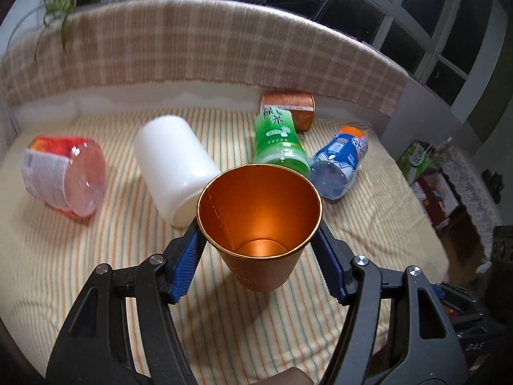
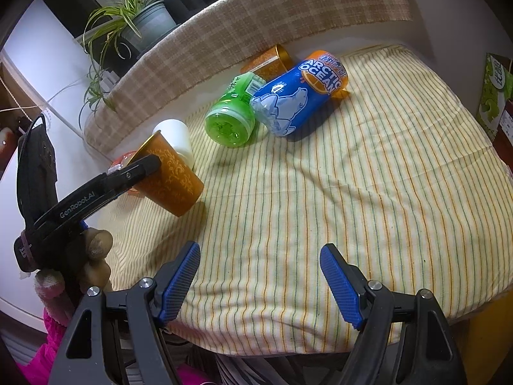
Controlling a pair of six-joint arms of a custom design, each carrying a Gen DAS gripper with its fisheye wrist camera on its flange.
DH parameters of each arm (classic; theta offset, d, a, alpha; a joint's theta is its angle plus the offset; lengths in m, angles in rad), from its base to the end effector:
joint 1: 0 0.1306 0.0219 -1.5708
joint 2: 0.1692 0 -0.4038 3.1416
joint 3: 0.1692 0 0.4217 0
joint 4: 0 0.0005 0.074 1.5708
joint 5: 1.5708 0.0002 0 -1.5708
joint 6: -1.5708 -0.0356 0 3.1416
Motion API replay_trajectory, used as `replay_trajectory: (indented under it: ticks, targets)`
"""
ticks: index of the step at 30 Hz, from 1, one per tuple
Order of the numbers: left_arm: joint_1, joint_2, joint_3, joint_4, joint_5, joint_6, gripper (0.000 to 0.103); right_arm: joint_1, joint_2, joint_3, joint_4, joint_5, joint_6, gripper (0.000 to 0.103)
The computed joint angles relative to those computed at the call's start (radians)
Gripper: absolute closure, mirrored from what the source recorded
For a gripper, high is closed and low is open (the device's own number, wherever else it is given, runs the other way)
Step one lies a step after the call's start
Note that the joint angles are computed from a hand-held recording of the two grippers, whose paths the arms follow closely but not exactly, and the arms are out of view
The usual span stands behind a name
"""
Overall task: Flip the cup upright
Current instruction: 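Grasp the upright copper cup with the left gripper and lift it, then lower the copper cup upright onto the bed and open the left gripper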
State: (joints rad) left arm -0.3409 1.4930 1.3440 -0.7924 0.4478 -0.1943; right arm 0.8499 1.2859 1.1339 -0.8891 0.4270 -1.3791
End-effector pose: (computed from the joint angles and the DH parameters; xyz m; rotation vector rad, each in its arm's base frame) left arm 0.5018 -0.1949 0.3842 0.8327 2.3422 -0.6221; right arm 0.3056 0.3248 0.3759 0.7984 2.3825 0.3711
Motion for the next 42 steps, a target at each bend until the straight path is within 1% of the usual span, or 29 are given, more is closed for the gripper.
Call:
replay_trajectory:
  ticks: [6,13,23,33,42]
  targets:
    - [-0.021,-0.016,-0.030,0.079,-0.058,-0.013,0.035,0.003,-0.003,-0.001,-0.008,0.017,-0.009,0.024]
    - [-0.040,-0.020,-0.053,0.117,-0.094,-0.040,0.035,0.008,0.006,0.010,-0.029,0.032,-0.012,0.024]
    - [-0.052,-0.018,-0.061,0.096,-0.085,-0.079,0.035,0.008,0.007,0.013,-0.030,0.031,-0.008,0.024]
    - [-0.058,-0.021,-0.069,0.083,-0.077,-0.095,0.035,0.014,0.009,0.019,-0.037,0.040,-0.018,0.024]
    - [-0.050,-0.016,-0.065,0.040,-0.043,-0.107,0.035,0.023,0.011,0.028,-0.049,0.051,-0.021,0.024]
